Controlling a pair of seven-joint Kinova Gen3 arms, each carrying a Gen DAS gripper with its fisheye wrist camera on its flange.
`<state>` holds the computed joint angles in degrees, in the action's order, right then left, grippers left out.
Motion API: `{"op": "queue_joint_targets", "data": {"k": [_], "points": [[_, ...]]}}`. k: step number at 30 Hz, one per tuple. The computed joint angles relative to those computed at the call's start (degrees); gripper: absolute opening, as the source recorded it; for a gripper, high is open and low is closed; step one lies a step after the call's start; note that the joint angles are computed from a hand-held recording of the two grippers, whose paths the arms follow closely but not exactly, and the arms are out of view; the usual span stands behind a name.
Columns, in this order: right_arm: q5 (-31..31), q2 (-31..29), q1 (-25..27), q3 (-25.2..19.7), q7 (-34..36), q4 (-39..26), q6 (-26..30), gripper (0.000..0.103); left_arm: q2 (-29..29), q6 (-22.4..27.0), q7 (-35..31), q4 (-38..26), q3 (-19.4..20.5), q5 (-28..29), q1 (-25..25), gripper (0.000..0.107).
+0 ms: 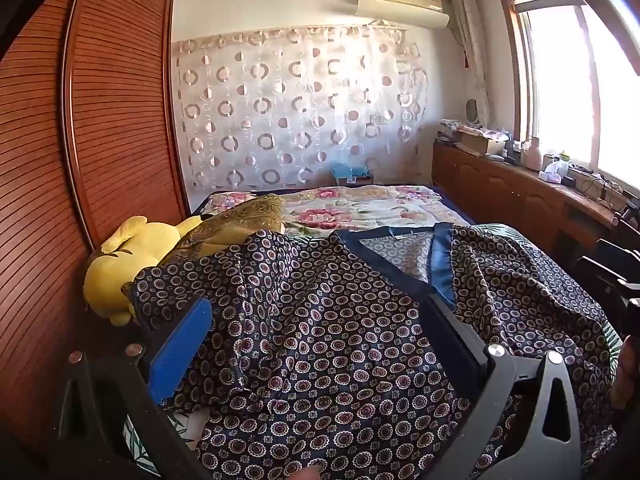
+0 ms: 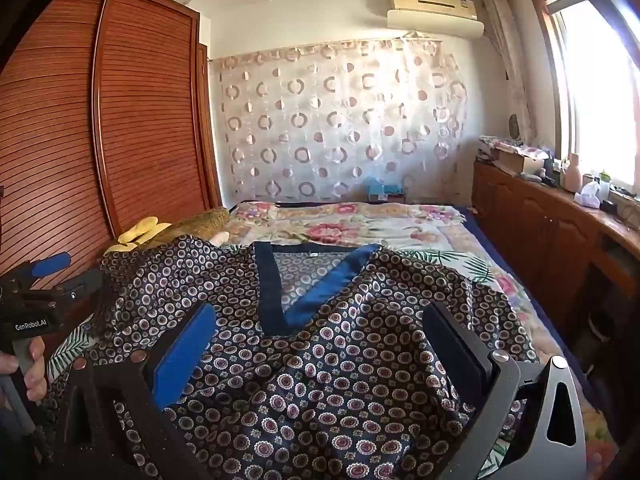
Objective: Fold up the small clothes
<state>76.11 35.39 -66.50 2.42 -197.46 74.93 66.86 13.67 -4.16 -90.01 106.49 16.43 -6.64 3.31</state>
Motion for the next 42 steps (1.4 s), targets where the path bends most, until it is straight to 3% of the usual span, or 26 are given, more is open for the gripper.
{"op": "queue_joint_targets", "data": {"k": [17,26,42], "points": [[0.06,0.04,-0.07,-0.13,-0.56,-0.04,0.36,0.103,-0.26,0.83,0.54,-0.42,3.28,-0.97,-3.34,0.103],[-0.25,0.24,-0.33,0.09,-0.33,-0.44,0.77,0.103,-0.05,0.65,0.21,-0.74,1.35,-0.21,-1.33,0.103],[-0.21,0.28,-0.56,0.18,-0.67,-0.39,1.12,0.103,-0.01,-0.05,0.98,-0.16,2.84,-1.32,-3.03,0.103]]}}
